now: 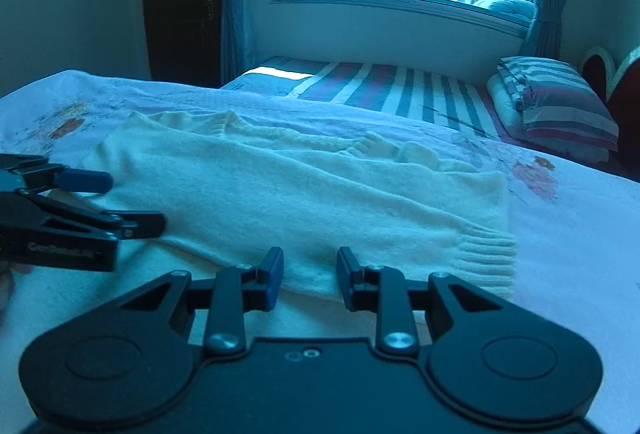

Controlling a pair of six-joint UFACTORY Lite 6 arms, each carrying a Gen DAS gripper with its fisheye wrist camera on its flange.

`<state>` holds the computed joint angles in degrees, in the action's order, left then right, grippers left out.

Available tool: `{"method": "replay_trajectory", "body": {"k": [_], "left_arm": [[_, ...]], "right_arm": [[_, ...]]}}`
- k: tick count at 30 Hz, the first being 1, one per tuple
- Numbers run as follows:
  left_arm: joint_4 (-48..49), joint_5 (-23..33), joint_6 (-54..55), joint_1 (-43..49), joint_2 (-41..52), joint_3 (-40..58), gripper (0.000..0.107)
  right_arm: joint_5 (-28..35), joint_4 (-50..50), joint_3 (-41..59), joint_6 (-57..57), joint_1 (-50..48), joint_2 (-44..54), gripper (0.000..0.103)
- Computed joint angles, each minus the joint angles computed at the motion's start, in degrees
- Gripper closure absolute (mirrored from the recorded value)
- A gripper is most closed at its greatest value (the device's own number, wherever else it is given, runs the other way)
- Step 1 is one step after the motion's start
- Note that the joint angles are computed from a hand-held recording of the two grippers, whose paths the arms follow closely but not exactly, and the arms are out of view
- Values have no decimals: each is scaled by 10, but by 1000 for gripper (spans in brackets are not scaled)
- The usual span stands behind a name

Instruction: Fold small clothes

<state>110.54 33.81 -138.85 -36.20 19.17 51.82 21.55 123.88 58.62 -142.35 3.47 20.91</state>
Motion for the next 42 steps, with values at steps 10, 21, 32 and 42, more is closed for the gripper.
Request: {"method": "replay_trajectory", "body": {"k": [10, 21, 32, 42], "left_arm": [[38, 23, -31, 26, -64, -98, 26], [-196, 70, 110, -71, -185, -169, 25], [-518, 247, 15, -437, -282, -290, 18], [-692, 339, -103, -705, -225, -229, 18]], "right_arm": [[19, -37, 19, 8, -118, 19, 72], [110, -230, -68, 160, -220, -89, 64], [254, -475, -216, 253, -441, -206, 65], [449, -729, -309, 307, -749, -338, 66]]}}
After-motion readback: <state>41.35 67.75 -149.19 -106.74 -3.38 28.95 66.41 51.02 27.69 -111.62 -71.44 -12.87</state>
